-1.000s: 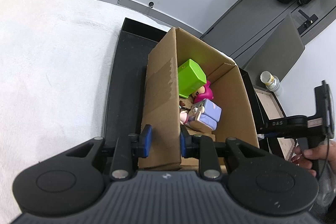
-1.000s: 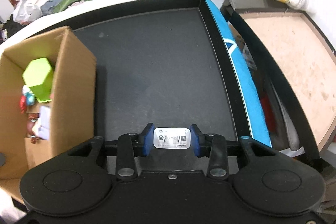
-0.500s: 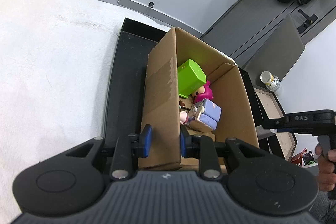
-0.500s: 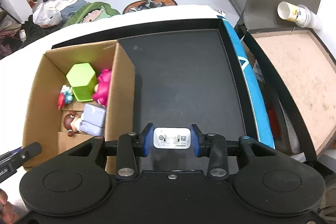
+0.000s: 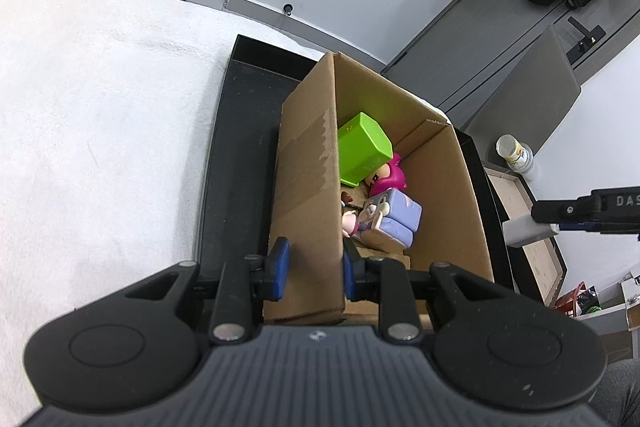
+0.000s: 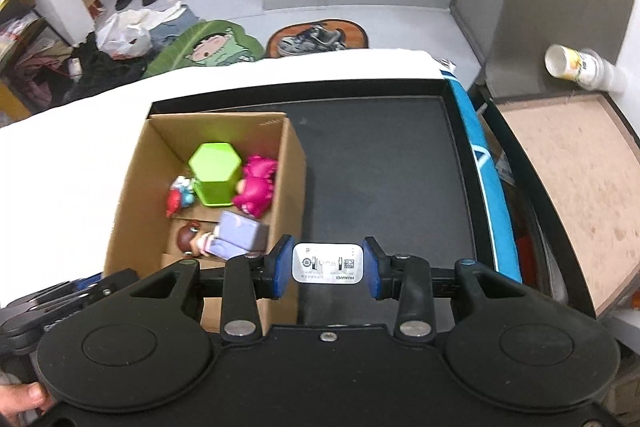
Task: Organize rigid objects
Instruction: 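Carry the white charger into the box and open the right tool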
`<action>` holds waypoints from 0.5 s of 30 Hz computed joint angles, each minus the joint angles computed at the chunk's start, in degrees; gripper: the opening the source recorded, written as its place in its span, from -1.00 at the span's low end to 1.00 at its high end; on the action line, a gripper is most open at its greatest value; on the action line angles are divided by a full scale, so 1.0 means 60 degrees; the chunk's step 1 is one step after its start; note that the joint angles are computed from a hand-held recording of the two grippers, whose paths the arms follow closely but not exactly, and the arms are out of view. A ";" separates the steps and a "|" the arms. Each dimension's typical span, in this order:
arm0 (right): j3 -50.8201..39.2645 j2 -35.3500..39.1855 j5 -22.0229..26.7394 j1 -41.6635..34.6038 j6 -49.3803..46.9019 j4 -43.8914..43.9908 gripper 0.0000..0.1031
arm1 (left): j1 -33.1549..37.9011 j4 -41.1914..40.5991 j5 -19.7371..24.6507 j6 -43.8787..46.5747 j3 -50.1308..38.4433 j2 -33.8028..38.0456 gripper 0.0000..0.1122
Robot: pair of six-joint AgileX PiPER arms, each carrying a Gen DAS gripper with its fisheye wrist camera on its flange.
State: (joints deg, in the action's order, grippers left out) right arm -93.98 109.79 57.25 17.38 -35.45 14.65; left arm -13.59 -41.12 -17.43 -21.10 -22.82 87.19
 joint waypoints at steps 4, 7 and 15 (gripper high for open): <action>0.0048 -0.0171 0.0077 0.0240 -0.0075 -0.0061 -0.29 | 0.0018 0.0054 0.0010 -0.0050 0.0007 -0.0014 -0.57; 0.0132 -0.0269 0.0043 0.0433 -0.0076 -0.0141 -0.29 | 0.0009 0.0049 0.0000 -0.0050 0.0004 0.0000 -0.57; 0.0568 -0.0499 -0.0276 0.0987 -0.0033 -0.0635 -0.29 | 0.0012 0.0018 0.0033 -0.0032 -0.0008 -0.0033 -0.57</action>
State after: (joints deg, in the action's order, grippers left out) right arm -90.57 106.80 55.59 23.31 -35.65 10.84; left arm -13.52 -41.01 -17.23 -21.29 -22.87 86.99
